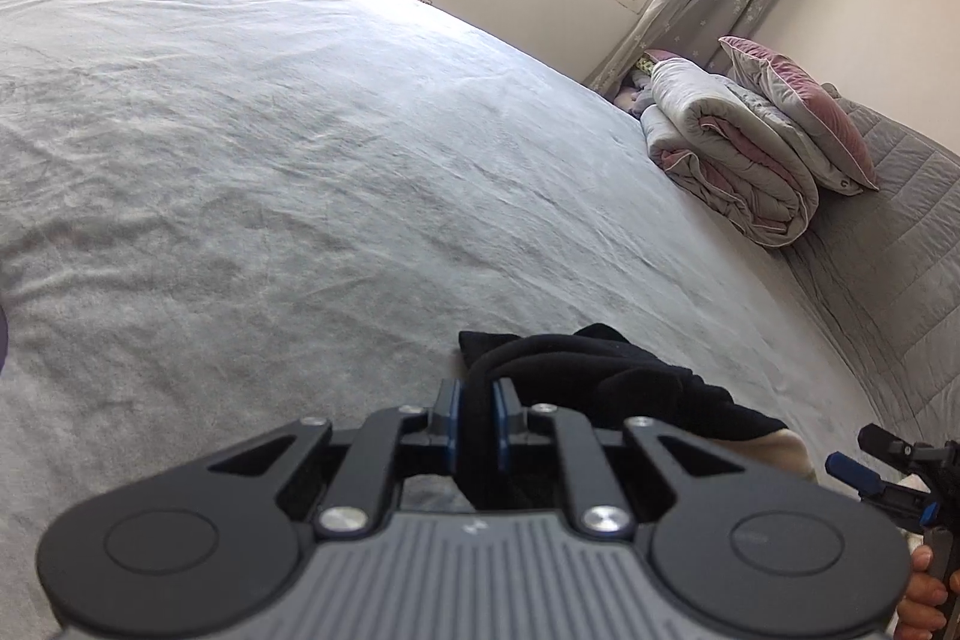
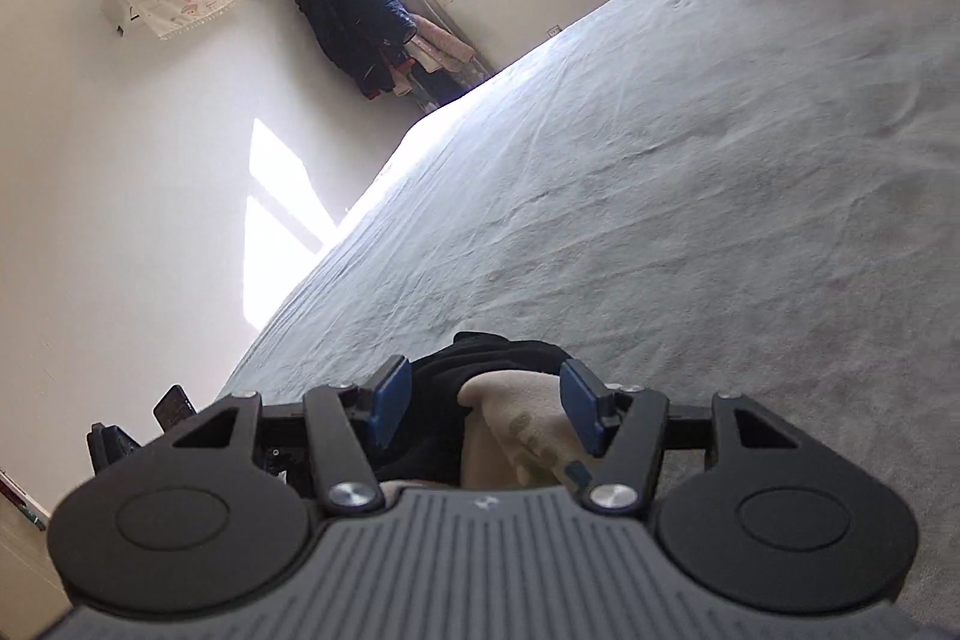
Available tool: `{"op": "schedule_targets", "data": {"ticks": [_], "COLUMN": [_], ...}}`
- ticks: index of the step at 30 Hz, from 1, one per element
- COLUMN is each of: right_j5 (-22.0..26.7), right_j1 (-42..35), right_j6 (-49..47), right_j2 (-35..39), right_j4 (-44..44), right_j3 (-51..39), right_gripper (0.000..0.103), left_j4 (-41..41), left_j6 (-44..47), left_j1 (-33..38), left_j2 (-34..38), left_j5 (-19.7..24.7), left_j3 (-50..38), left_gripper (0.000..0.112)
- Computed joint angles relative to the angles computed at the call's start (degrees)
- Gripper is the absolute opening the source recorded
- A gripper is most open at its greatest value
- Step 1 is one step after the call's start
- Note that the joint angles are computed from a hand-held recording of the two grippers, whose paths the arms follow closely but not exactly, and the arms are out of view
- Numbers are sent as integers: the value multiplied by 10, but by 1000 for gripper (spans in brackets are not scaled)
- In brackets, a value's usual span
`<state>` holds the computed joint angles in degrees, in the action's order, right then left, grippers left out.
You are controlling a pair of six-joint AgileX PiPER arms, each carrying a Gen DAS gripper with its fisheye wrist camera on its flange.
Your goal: Fold clothes
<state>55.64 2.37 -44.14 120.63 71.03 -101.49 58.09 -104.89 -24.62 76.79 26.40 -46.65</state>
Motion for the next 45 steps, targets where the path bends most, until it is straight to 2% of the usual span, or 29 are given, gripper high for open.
{"op": "schedule_targets", "data": {"ticks": [5,9,12,17,21,24,26,29,31,33,36,38,40,42,45], "right_j5": [-22,-1,3,16,35,51,70,106,119,105,57,39,21,2,-25], "right_j1": [6,3,12,31,40,43,46,57,71,85,102,102,101,102,99], "right_j6": [61,68,64,65,61,61,55,35,13,-34,-105,-129,-147,-163,-188], "right_j2": [23,14,13,24,29,28,29,31,26,5,-37,-54,-67,-76,-94], "right_j4": [-41,-63,-73,-91,-94,-84,-78,-78,-85,-86,-80,-71,-60,-47,-22], "right_j3": [-14,-2,4,0,2,8,10,10,20,53,109,131,149,161,179], "right_gripper": [60,60,60,60,61,63,63,63,63,49,36,32,29,25,23], "left_j4": [-40,-40,-63,-149,-166,-165,-198,-253,-252,-246,-240,-229,-221,-206,-140], "left_j6": [48,65,82,102,111,111,136,165,158,152,145,139,132,113,44], "left_j1": [-9,-23,-11,44,45,37,51,77,75,70,62,56,53,50,34], "left_j2": [-11,-16,-15,-31,-34,-33,-27,-21,-15,-10,-3,4,9,12,16], "left_j5": [90,163,176,88,61,50,15,-49,-59,-60,-65,-59,-60,-64,-54], "left_j3": [-4,-5,1,36,43,42,45,60,59,55,49,42,37,33,24], "left_gripper": [11,11,11,14,44,49,52,52,52,52,52,46,29,16,15]}}
